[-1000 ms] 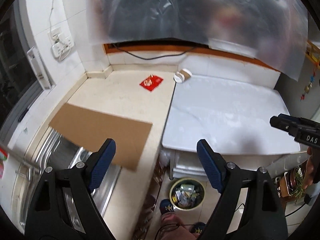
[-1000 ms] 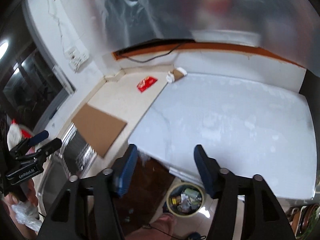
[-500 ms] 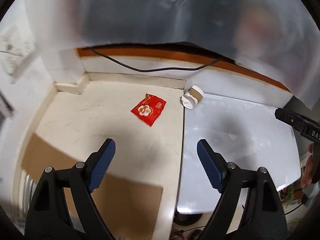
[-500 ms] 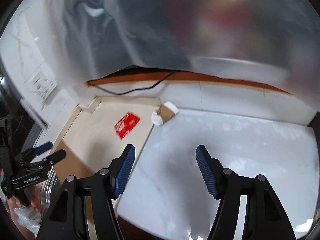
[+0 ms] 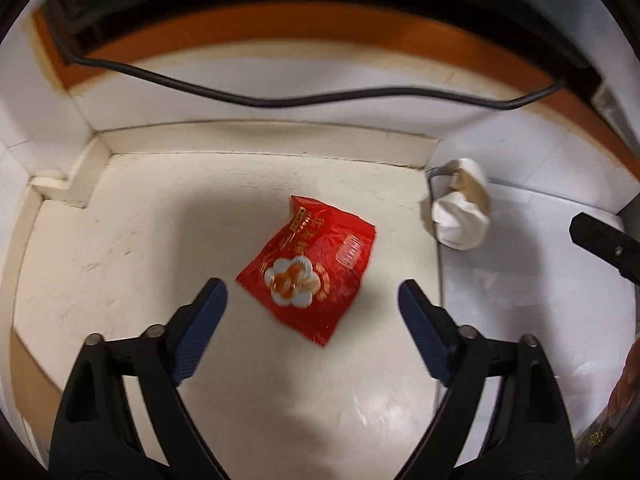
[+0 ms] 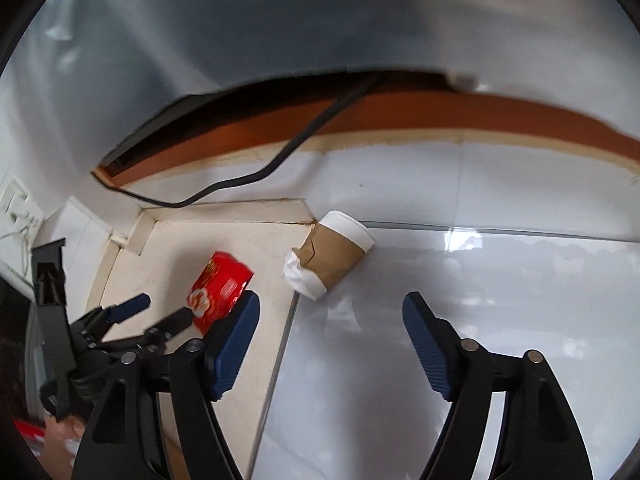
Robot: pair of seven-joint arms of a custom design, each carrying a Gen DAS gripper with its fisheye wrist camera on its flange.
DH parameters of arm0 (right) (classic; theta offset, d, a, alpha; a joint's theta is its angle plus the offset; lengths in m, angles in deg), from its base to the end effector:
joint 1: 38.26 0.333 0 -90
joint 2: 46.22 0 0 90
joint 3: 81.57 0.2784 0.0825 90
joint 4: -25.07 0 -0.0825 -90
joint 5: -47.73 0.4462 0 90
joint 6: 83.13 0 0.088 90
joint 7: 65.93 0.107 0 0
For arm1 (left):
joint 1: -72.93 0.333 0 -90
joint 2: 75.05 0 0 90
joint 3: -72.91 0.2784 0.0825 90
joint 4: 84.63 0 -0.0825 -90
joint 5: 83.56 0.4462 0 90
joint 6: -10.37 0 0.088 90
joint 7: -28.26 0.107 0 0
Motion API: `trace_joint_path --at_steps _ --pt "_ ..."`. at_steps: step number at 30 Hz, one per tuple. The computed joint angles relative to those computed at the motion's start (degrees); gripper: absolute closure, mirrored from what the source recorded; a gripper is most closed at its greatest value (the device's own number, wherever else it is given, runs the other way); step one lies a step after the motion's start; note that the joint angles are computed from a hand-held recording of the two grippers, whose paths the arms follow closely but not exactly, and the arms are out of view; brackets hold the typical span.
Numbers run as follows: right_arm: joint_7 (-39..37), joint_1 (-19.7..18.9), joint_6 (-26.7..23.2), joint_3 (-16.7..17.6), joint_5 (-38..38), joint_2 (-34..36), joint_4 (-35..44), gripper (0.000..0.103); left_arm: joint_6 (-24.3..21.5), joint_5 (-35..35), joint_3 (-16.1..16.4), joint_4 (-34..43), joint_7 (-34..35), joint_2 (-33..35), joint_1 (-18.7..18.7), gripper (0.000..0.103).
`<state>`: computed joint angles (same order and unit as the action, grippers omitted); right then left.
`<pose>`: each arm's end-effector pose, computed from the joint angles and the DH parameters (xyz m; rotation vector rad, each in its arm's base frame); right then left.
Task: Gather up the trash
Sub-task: 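Grasp the red snack bag with the left tool while the right tool grasps the paper cup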
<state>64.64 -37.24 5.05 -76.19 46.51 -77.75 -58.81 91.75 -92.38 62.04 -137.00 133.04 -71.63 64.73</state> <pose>0.3584 0.0616 0.9148 -1.1926 2.2661 -0.3914 0.5119 -0.1897 0.8685 -1.2866 2.5804 -0.6370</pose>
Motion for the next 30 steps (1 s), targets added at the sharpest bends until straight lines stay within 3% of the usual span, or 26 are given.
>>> trace_joint_path --at_steps 5,13,19,24,26,28,30 --pt "0.84 -0.19 5.62 -0.81 0.90 -1.50 -7.27 0.021 -0.35 0.66 -0.44 0.35 -0.94 2.86 -0.52 0.011" --pt "1.38 0.39 10.70 -0.49 1.15 0.15 -12.33 0.017 0.40 2.26 -0.86 -0.09 -1.29 5.00 -1.04 0.011" --pt "1.99 0.78 12.26 0.34 -0.61 2.28 -12.73 0.016 -0.02 4.17 -1.17 0.69 -1.77 7.01 -1.81 0.011" --pt "3.26 1.17 12.35 0.74 -2.45 4.61 -11.94 0.015 2.24 3.87 -1.08 -1.68 -1.95 6.03 -1.50 0.012" --pt "3.81 1.33 11.95 0.97 -3.44 5.62 -11.46 0.015 3.81 3.75 -0.97 -3.02 -2.52 5.34 -1.35 0.018" --pt "4.26 1.54 11.79 1.31 -4.84 6.37 -11.04 0.015 5.21 3.37 -0.75 -5.11 -3.24 3.81 -1.00 0.033" --pt "4.56 1.87 11.16 1.62 -6.08 7.61 -10.06 0.015 5.54 3.07 -0.67 -5.38 -3.82 3.61 -0.86 0.042"
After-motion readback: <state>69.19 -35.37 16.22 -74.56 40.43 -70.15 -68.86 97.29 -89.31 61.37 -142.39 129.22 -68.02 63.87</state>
